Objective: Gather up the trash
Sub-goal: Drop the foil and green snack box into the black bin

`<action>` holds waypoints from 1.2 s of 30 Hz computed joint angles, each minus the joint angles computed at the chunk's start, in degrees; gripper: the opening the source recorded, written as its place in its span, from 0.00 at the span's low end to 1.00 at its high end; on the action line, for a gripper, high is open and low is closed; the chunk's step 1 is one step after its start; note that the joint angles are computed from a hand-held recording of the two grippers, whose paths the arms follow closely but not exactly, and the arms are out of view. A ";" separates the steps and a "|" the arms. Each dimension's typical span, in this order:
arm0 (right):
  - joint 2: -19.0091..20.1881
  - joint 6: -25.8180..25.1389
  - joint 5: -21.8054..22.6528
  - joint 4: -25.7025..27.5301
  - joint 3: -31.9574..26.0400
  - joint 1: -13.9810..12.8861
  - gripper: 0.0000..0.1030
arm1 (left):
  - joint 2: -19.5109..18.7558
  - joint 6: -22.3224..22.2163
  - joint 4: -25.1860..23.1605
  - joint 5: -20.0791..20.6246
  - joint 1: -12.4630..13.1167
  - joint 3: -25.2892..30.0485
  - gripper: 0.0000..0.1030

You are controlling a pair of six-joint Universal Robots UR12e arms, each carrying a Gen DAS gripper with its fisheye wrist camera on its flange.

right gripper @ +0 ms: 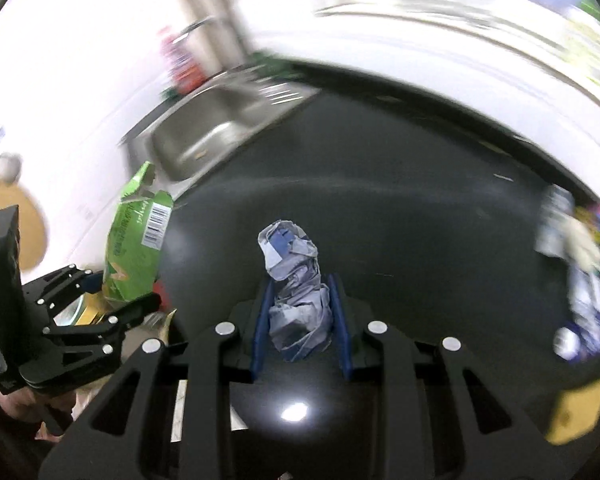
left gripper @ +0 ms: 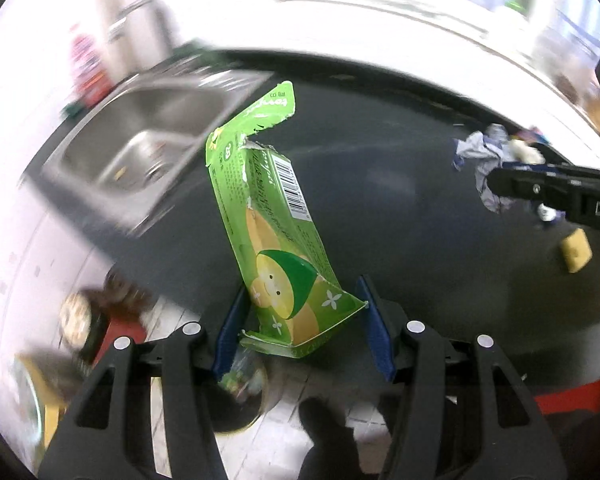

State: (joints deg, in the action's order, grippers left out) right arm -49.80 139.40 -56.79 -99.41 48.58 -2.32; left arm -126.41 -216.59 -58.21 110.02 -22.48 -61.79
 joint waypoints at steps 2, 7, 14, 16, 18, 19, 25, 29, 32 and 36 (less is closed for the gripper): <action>-0.35 -3.23 0.71 3.15 0.27 1.70 0.27 | 3.50 -3.74 0.49 0.13 0.54 -5.68 0.52; -1.70 -11.48 0.24 9.56 2.54 5.87 0.27 | 10.16 -12.20 0.59 -0.16 1.24 -16.68 0.52; -4.43 -19.87 -3.50 14.22 7.83 10.00 0.27 | 15.10 -18.48 3.17 -5.33 2.07 -26.76 0.52; -5.18 -21.21 -5.15 14.44 9.52 10.95 0.27 | 15.47 -19.09 3.89 -6.22 2.04 -27.96 0.52; -5.20 -21.19 -6.13 14.18 10.09 11.72 0.27 | 15.91 -19.80 4.98 -7.40 2.26 -29.41 0.52; -5.19 -21.30 -6.65 14.19 10.33 12.08 0.27 | 15.90 -19.99 5.24 -7.62 2.29 -29.65 0.52; -4.82 -20.59 -9.00 13.37 11.09 13.73 0.27 | 16.40 -20.31 7.81 -8.78 2.95 -32.03 0.52; -4.43 -19.87 -9.61 12.59 11.35 14.59 0.27 | 16.50 -20.40 8.75 -9.41 3.49 -33.12 0.52; -4.31 -19.37 -9.51 12.04 11.34 15.06 0.27 | 16.59 -20.41 9.19 -9.79 3.77 -33.68 0.52; -4.14 -18.84 -9.57 10.70 11.32 15.67 0.39 | 16.67 -20.74 10.19 -10.58 4.15 -34.49 0.57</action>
